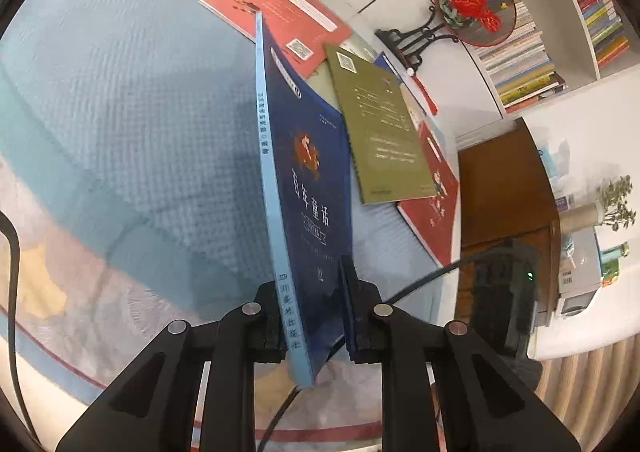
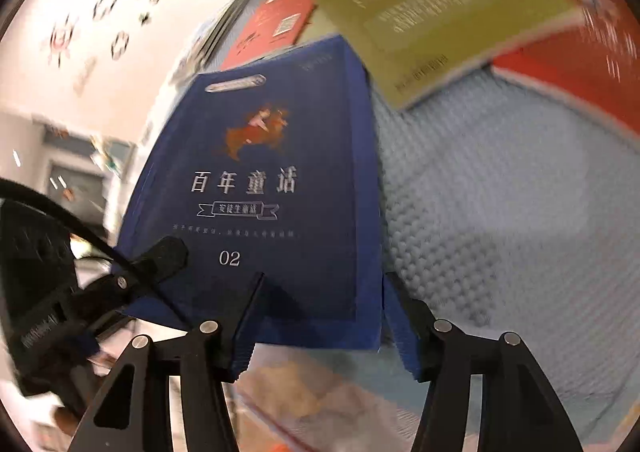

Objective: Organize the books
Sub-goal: 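Close the left gripper on the dark-blue book edge and lift it, then carry the dark-blue book upright toward the globe with the left gripper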

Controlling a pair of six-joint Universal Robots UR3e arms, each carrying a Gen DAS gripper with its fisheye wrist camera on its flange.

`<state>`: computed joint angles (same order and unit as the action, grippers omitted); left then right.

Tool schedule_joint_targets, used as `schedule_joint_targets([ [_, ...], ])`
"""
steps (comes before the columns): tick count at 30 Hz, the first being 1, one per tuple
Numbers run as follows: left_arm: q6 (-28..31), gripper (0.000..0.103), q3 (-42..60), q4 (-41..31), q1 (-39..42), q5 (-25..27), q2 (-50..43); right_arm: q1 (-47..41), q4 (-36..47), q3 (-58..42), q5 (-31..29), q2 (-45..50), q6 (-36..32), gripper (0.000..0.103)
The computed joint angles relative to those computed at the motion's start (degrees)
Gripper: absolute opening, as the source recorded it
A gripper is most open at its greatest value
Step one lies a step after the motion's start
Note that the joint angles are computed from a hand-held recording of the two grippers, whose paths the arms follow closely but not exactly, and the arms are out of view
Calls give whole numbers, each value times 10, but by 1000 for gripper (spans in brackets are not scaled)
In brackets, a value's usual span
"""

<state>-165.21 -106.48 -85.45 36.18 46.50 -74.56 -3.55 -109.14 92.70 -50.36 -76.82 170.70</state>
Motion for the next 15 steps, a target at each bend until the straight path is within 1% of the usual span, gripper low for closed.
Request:
schedule_joint_targets([
  [3,9,16,16,-63,27,-53,-25,-28,45,2,44,5,-6,58],
  [4,26,16,18,-97,42,-72,-23,-43,75,1,70,7,-18,59],
  [5,42,15,22,-125,53,-94,-26,-58,105,2,97,9,-31,70],
  [6,62,15,28,-161,65,-118,-28,-73,132,8,122,11,-42,85],
  [7,85,15,40,-205,75,-137,-34,-91,150,23,149,10,-51,88],
  [9,99,15,61,-232,72,-145,-49,-120,193,45,205,17,-87,88],
  [11,102,15,70,-238,70,-141,-53,-128,207,45,232,37,-91,88],
  [13,102,15,74,-243,68,-136,-61,-124,181,53,256,51,-81,73],
  [15,94,15,70,-228,64,-119,-63,-115,168,54,285,65,-77,44],
])
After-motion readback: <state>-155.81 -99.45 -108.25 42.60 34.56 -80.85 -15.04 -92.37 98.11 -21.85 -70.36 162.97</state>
